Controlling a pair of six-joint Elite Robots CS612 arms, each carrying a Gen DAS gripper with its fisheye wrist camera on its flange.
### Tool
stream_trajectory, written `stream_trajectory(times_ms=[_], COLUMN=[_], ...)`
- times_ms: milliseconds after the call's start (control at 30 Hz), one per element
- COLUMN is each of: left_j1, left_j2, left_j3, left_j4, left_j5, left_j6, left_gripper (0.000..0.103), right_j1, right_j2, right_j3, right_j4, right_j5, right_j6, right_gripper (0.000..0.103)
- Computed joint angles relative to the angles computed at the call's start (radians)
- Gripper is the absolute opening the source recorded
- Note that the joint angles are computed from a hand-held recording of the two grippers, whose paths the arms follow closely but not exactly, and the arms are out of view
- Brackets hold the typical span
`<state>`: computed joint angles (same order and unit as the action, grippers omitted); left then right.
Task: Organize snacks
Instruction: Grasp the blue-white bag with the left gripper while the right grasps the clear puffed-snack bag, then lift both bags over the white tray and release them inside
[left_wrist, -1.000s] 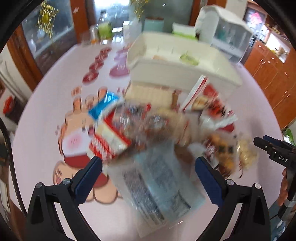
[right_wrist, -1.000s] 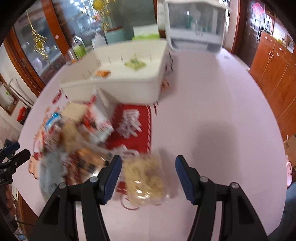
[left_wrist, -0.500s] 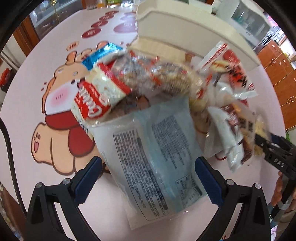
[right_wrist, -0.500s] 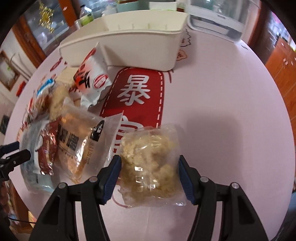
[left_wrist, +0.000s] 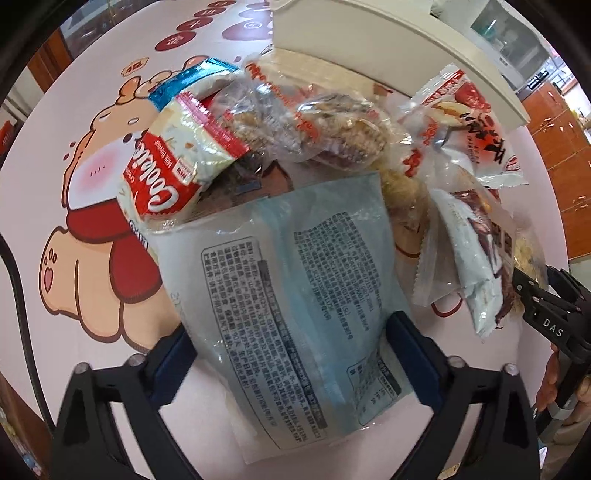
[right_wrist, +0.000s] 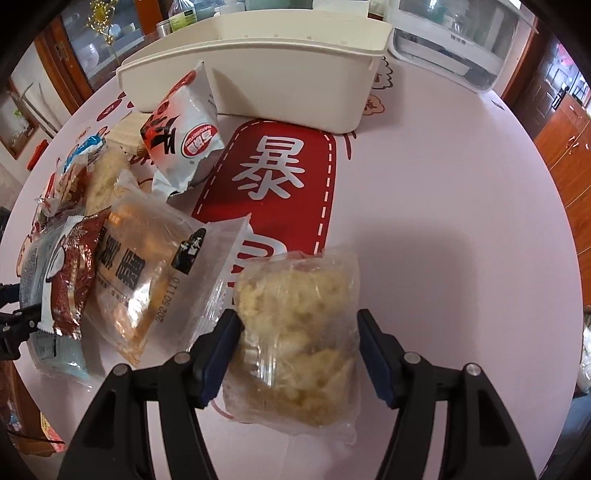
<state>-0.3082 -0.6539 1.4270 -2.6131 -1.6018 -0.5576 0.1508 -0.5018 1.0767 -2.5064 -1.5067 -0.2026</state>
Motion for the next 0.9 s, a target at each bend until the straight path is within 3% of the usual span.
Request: stream_trajectory(times_ms=[133, 333, 467, 667, 900], left_j1=[-0.002, 0.002, 0.003, 0.004, -0.002], left_j2=[-0.001, -0.02, -0.032, -0.055, -0.105], left_j3=[-0.006, 0.01, 0.019, 0.047, 0.108], left_j4=[-0.007, -0.037, -0.054, -0.085, -0.182], left_j5=[0.005, 0.022, 0.029, 0.045, 0.07], left_j6=[-0.019, -0.014, -0.003, 0.029, 0.056], left_gripper=[0.086, 0.064, 0.054, 0.047, 0.045], right_j1=[0.001, 0.008, 0.012, 0.004, -0.013], right_j2=[-0.001, -0.01, -0.017, -0.035, -0.072], right_j3=[0.003, 0.021, 0.028, 0.051, 0.098], right_j4=[-0.007, -0.026, -0.032, -0.051, -0.103], right_j5=[-0.002, -0.018, 0.007, 0.039, 0.093], right_j6=[0.002, -0.005, 0.006, 0.044, 0.077], right_gripper=[0.063, 0.05, 0.045, 0.043, 0.042])
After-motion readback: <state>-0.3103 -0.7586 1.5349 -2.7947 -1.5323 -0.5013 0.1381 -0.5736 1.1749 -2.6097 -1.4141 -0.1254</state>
